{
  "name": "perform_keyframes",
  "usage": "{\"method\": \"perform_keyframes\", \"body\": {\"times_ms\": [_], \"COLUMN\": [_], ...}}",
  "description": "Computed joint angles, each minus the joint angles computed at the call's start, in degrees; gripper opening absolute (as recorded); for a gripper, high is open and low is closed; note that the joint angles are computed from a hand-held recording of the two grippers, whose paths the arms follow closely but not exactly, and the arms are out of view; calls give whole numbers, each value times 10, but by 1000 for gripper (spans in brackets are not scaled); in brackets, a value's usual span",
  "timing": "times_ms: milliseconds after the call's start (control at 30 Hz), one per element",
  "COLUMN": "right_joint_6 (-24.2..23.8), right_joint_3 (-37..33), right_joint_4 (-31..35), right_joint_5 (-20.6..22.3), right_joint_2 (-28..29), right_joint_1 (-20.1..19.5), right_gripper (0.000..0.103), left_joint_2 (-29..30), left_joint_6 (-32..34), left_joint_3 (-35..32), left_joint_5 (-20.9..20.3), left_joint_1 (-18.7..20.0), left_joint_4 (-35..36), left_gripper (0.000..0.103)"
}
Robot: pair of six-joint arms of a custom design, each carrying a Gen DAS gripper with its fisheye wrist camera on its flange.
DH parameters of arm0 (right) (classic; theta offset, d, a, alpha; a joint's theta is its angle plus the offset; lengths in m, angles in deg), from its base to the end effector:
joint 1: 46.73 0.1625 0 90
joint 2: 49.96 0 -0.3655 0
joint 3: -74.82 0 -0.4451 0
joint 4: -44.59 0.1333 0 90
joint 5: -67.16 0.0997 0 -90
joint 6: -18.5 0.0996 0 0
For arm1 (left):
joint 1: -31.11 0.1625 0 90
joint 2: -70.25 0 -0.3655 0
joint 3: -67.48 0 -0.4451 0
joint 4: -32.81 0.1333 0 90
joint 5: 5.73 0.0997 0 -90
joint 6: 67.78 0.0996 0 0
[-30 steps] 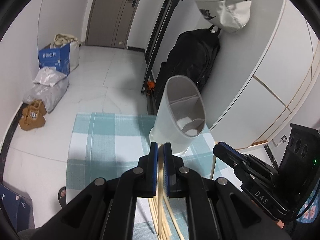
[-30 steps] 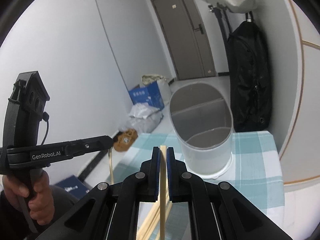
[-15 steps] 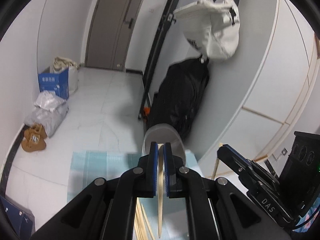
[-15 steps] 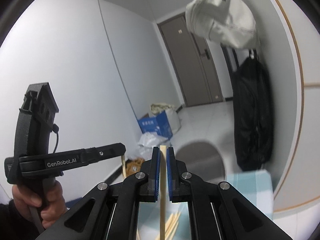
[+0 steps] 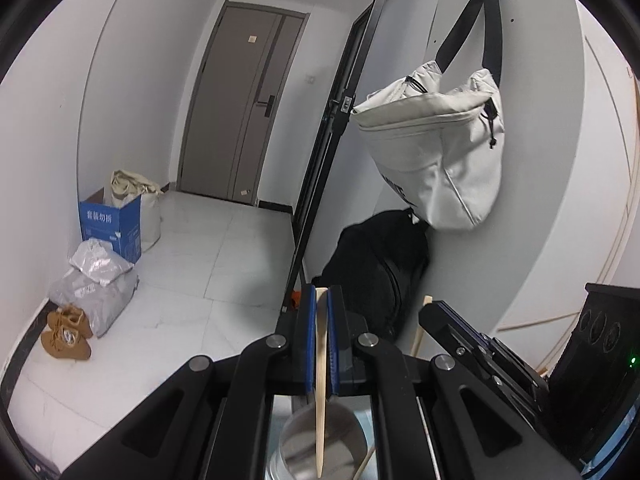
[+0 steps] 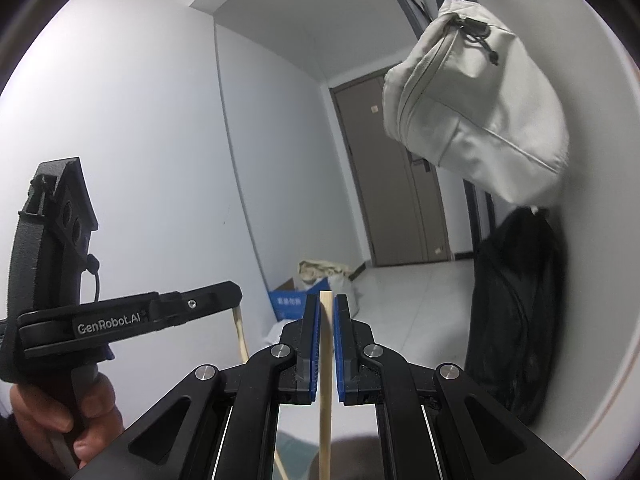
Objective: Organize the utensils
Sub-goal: 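Lift both held chopsticks up over the white holder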
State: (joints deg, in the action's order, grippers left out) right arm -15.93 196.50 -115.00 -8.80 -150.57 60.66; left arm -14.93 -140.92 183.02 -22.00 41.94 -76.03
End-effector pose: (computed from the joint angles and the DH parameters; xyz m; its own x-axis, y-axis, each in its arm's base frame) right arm 0.2957 -0.4172 0.3724 -0.6069 -0.7396 0.2911 -0.6560 0.2594 -0.7088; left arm -0.4549 -0.3201 0.2545 -0.8817 -0.0859 -0.4639 0.4090 0.3512 -0.8423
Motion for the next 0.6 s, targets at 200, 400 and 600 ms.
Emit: {"method": "perform_keyframes", "body": {"times_ms": [200, 400, 600], "right_joint_6": [2, -17, -31], "right_joint_3": [-33, -30, -15], "right_joint_4": [-41, -77, -106], "right_joint_5": [4, 15, 19], "right_joint_2": [66, 96, 107], "right_joint_1": [-6, -24, -35], "right_gripper": [6, 6, 6], "left_joint_2": [9, 10, 24], "left_joint_6": [91, 138, 251], "left_joint_3": [20, 48, 66], "left_joint_5": [-5, -6, -30], "left_joint_1": [28, 46, 51], "left_joint_4": [-112, -184, -293], "left_gripper": [2, 2, 2]}}
